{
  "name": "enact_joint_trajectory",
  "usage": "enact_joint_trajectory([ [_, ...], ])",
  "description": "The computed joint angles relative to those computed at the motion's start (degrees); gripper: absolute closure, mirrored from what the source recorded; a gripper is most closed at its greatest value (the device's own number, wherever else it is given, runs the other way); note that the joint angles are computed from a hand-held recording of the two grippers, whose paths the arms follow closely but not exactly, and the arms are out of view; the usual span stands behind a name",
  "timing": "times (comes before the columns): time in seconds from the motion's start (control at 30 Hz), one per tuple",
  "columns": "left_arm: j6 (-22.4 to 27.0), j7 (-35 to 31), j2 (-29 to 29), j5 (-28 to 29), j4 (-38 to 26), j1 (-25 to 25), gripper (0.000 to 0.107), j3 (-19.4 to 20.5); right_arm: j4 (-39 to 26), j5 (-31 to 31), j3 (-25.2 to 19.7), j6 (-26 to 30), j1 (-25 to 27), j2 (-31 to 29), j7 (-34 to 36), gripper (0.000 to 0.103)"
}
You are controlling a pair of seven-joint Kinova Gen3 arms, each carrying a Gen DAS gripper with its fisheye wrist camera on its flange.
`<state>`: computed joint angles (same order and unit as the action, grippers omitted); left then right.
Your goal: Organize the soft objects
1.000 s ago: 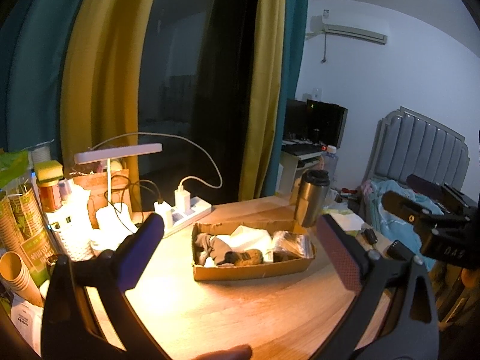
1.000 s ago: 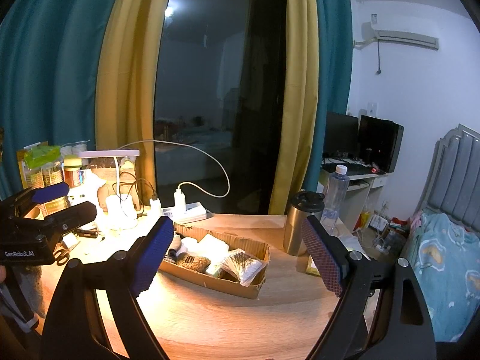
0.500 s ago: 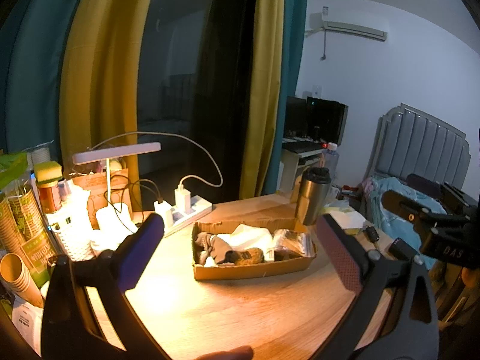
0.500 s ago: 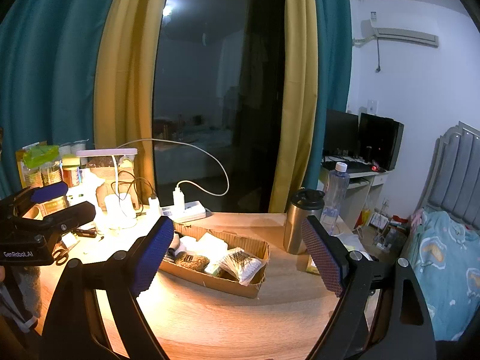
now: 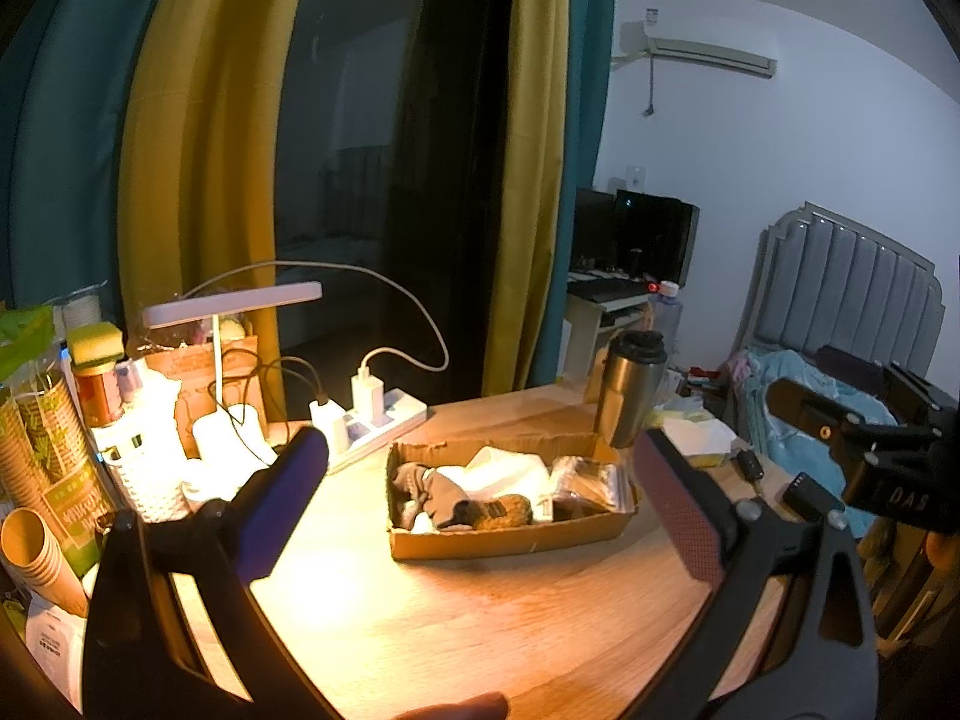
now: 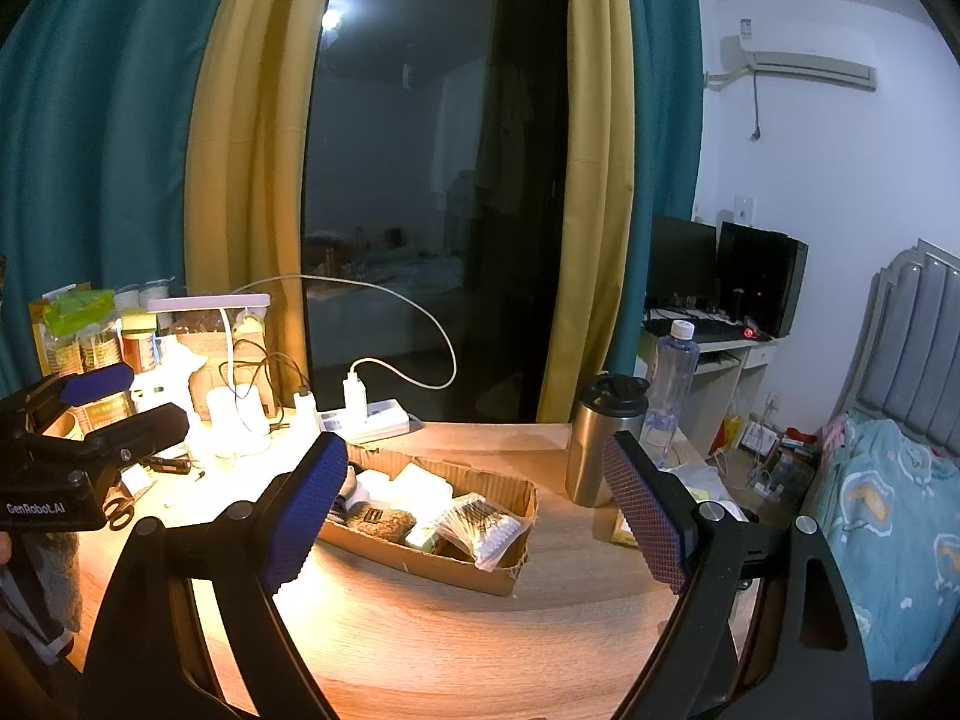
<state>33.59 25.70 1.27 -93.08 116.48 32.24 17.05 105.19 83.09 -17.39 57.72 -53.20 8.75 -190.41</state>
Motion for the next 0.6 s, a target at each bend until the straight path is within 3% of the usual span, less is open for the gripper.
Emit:
enact_joint_trajectory([
  [0.6,-0.3,-2.3,0.7,1.4,-1.4,0.1,0.005,-0.4,0.2,-0.3,0.6,-1.6,1.2,0.1,0.0,0.014],
])
